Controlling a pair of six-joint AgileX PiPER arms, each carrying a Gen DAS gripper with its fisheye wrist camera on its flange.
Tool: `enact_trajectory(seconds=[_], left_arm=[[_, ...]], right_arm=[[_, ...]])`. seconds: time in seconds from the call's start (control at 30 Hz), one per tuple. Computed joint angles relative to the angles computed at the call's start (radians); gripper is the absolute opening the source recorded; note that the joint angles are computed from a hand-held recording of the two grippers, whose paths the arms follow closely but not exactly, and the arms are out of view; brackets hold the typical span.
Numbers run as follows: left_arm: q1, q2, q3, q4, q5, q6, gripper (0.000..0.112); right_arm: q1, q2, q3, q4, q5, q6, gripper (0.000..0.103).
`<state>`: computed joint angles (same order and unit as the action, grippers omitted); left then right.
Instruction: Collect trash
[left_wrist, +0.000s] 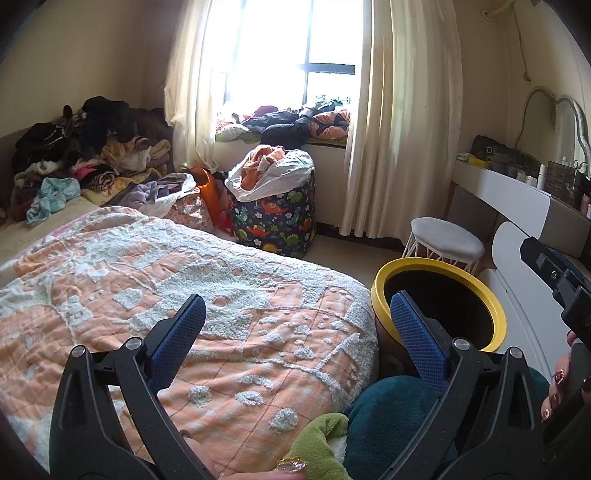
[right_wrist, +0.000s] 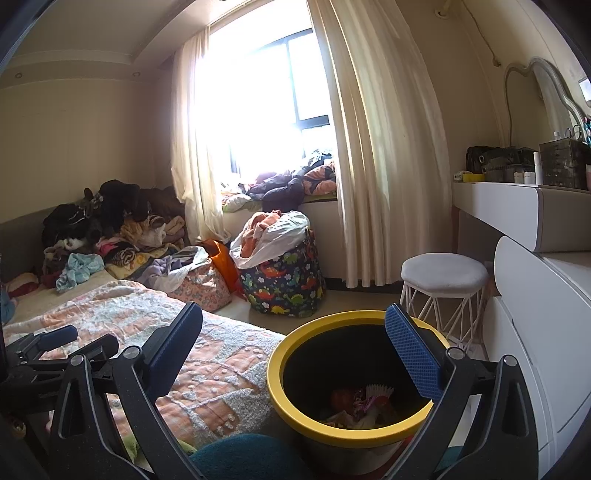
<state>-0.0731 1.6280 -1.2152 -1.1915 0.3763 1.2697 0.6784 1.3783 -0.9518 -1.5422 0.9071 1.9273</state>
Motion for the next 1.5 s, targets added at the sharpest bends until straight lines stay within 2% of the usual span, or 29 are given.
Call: enact_trajectory(seconds=[0.93, 1.27, 1.37, 1.43, 1.5], left_arm=[[-0.001, -0.002, 0.005, -0.007, -0.006, 0.004, 0.092], [0.004, -0.003, 0.015, 0.013, -0.011, -0.025, 0.092], [0.037, 0.016, -0.014, 0.090, 0.016, -0.134, 0.092], [0.086, 0.043, -0.057, 0.175, 0.041, -0.263, 0.092], [0.179, 0.082, -0.114, 0.223, 0.099, -0.363, 0.092]], right_arm=[[-0.009, -0.007, 0.002, 0.002, -0.004, -0.003, 0.097], [-0.021, -0.011, -0.018, 0.033, -0.039, -0.043, 0.097], [-0.023, 0.013, -0.082, 0.087, -0.104, -0.127, 0.097], [-0.031, 0.057, -0.178, 0.168, -0.203, -0.246, 0.097], [-0.041, 0.165, -0.335, 0.325, -0.313, -0.446, 0.097]])
